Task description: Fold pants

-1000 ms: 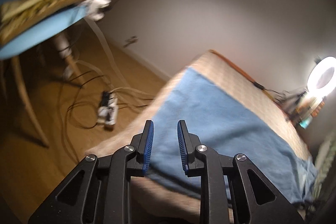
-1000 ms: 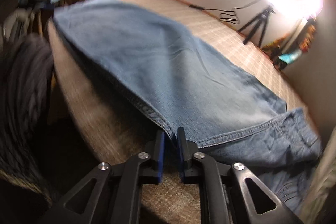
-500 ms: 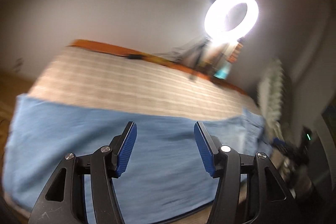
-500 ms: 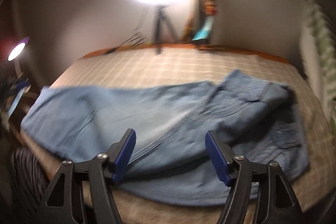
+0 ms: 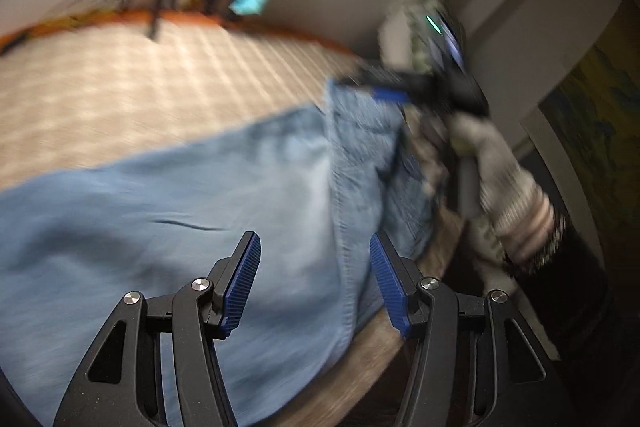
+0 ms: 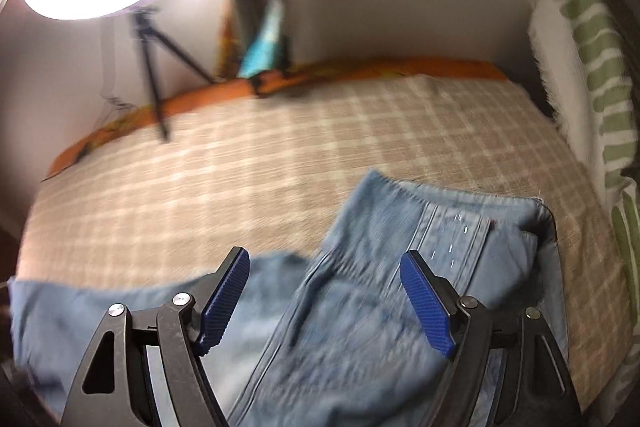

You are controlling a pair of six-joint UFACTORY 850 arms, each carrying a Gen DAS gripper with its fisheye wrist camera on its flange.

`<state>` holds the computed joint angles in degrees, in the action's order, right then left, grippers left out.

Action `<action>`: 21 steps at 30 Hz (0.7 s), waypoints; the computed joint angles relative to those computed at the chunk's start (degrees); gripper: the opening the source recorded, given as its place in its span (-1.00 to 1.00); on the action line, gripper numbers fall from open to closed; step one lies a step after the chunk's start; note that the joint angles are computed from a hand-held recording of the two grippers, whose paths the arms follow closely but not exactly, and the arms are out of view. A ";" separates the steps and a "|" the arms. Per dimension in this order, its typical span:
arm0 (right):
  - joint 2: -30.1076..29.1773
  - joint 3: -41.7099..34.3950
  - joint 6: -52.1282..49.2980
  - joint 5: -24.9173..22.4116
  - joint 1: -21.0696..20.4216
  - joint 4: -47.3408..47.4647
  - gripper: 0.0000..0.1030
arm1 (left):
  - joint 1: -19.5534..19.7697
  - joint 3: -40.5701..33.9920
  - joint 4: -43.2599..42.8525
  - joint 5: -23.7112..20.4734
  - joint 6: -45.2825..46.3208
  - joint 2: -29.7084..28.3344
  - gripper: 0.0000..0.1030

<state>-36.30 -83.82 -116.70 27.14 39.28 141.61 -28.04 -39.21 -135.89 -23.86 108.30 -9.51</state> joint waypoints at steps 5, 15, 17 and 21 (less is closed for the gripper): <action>-6.59 -7.77 -0.51 7.45 -1.03 0.92 0.55 | -2.24 -6.45 8.85 -0.92 -8.91 -8.61 0.09; -11.57 -11.67 -5.43 11.49 -2.31 3.60 0.01 | -4.35 -8.63 5.75 -3.80 -7.09 -12.94 0.09; -10.18 -9.72 -5.82 8.27 -2.89 5.58 -0.42 | -4.90 -8.19 3.90 -3.20 -4.44 -12.50 0.06; -6.61 -5.27 -5.03 2.87 -3.46 5.66 -0.94 | -5.35 -7.73 1.22 -3.48 0.16 -12.49 -0.41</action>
<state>-42.91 -89.10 -121.73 30.02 35.81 147.27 -33.40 -46.95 -134.67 -27.34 108.46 -22.00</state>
